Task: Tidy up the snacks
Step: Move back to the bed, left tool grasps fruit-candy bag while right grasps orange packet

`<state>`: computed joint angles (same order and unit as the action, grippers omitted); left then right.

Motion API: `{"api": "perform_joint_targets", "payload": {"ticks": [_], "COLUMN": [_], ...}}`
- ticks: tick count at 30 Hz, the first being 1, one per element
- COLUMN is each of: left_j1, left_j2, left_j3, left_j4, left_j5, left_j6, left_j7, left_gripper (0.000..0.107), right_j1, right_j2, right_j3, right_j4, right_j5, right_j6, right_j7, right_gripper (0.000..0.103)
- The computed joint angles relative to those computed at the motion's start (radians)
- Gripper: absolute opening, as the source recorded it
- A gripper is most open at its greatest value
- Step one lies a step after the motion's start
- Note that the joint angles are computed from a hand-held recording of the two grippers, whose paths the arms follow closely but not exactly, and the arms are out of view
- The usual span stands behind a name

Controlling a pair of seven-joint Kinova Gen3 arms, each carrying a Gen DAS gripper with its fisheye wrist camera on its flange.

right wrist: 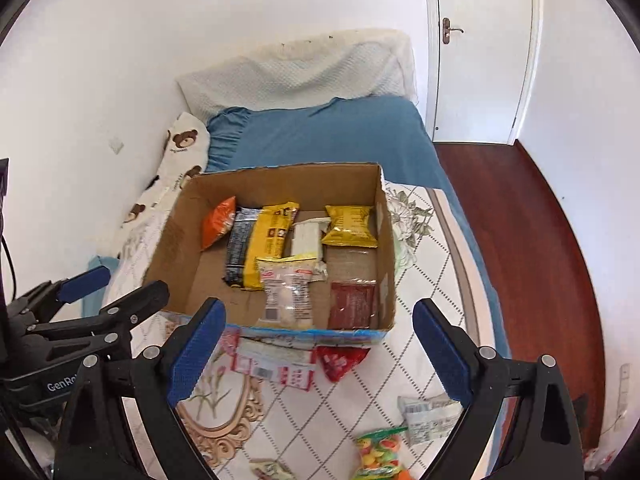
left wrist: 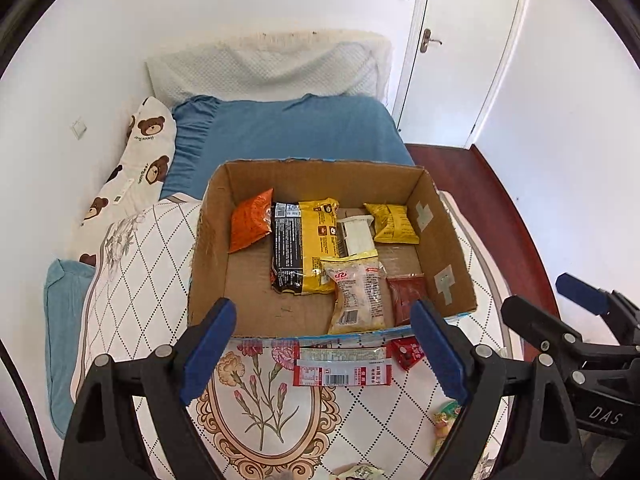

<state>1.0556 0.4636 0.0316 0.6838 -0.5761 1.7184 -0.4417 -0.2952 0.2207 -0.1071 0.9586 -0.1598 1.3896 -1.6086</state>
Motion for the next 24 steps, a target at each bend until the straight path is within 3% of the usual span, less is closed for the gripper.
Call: {"api": "perform_joint_targets", "payload": {"ticks": [6,12,16,19,24], "left_j1": [0.078,0.109,0.107,0.070,0.035], "left_j2": [-0.009,-0.023,0.022,0.079,0.130], "left_j3": [-0.012,0.032,0.075,0.115,0.119], "left_j4": [-0.015,0.062,0.114,0.134,0.166], "left_j5": [-0.058,-0.019,0.061,0.179,0.317], "left_j6": [0.023,0.000,-0.021,-0.058,-0.128], "left_j7": [0.053,0.135,0.141,0.093,0.069], "left_gripper": [0.089,0.089,0.089,0.089,0.089], "right_j1": [0.057,0.129,0.192,0.246,0.360], "right_j2": [-0.093,-0.175,-0.217,-0.223,-0.216], "right_j3": [0.005,0.040,0.092,0.143,0.195], "right_j4": [0.099,0.231,0.402,0.540,0.772], "right_j5": [-0.101,-0.196,-0.224,-0.249,-0.265], "right_j6": [-0.046,-0.030,-0.006,0.011,0.004], "right_j7": [0.015,0.055,0.054,0.043,0.001], "right_gripper": [0.097,0.097,0.097,0.097,0.097]}}
